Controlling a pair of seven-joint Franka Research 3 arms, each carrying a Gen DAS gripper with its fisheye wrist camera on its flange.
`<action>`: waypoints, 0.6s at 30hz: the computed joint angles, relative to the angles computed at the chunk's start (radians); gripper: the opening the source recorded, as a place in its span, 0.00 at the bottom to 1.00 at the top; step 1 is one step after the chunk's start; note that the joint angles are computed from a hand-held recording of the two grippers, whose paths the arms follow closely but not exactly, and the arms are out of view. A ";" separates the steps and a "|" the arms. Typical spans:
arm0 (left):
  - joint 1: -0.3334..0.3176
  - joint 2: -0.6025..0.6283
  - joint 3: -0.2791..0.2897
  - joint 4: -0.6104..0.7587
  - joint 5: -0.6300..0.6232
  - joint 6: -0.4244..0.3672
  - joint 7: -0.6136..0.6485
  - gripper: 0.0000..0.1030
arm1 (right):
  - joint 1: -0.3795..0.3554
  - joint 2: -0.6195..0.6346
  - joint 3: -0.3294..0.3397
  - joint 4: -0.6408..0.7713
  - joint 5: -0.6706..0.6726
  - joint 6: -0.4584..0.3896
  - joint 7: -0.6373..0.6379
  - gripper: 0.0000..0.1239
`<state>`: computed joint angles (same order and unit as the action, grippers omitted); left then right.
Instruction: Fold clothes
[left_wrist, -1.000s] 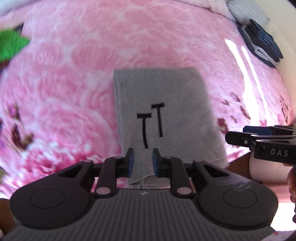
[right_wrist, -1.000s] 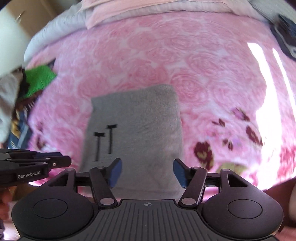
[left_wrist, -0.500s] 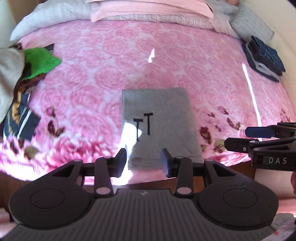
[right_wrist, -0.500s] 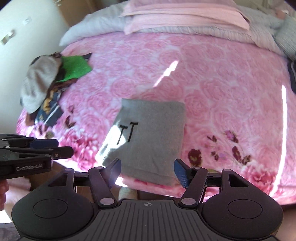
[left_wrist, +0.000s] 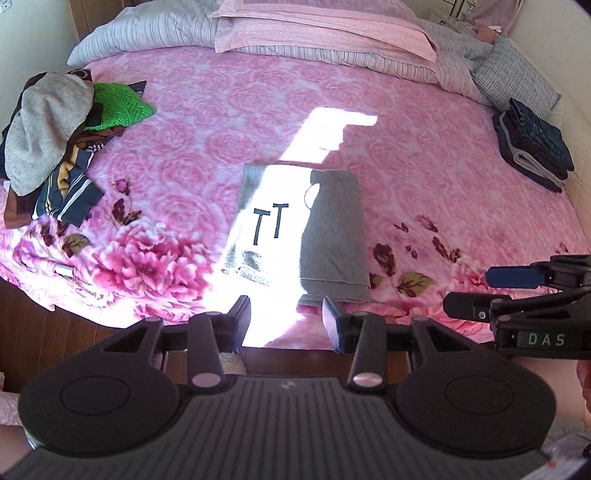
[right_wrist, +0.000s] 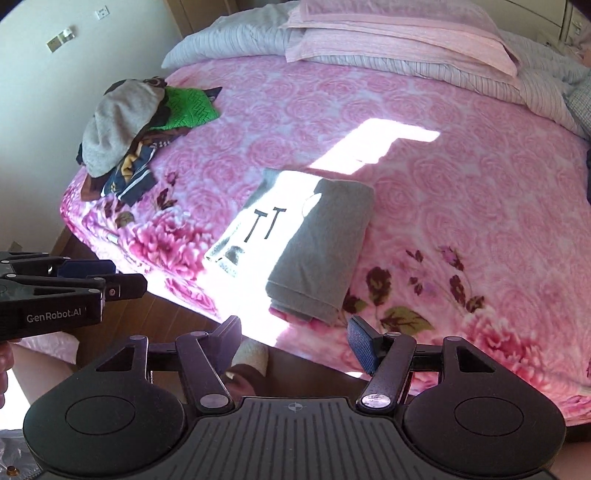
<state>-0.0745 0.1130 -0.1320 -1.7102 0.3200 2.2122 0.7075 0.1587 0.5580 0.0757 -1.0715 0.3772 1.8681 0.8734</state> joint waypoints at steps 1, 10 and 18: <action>-0.003 0.000 -0.001 0.002 0.005 -0.004 -0.008 0.36 | -0.004 -0.004 0.000 -0.007 0.003 0.000 -0.006 0.49; -0.016 0.021 -0.009 0.025 -0.005 -0.023 0.003 0.37 | -0.011 0.017 -0.009 0.020 -0.004 -0.033 0.027 0.49; 0.017 0.064 0.002 0.045 -0.089 -0.019 0.111 0.38 | 0.025 0.128 -0.016 0.168 -0.055 -0.073 0.142 0.49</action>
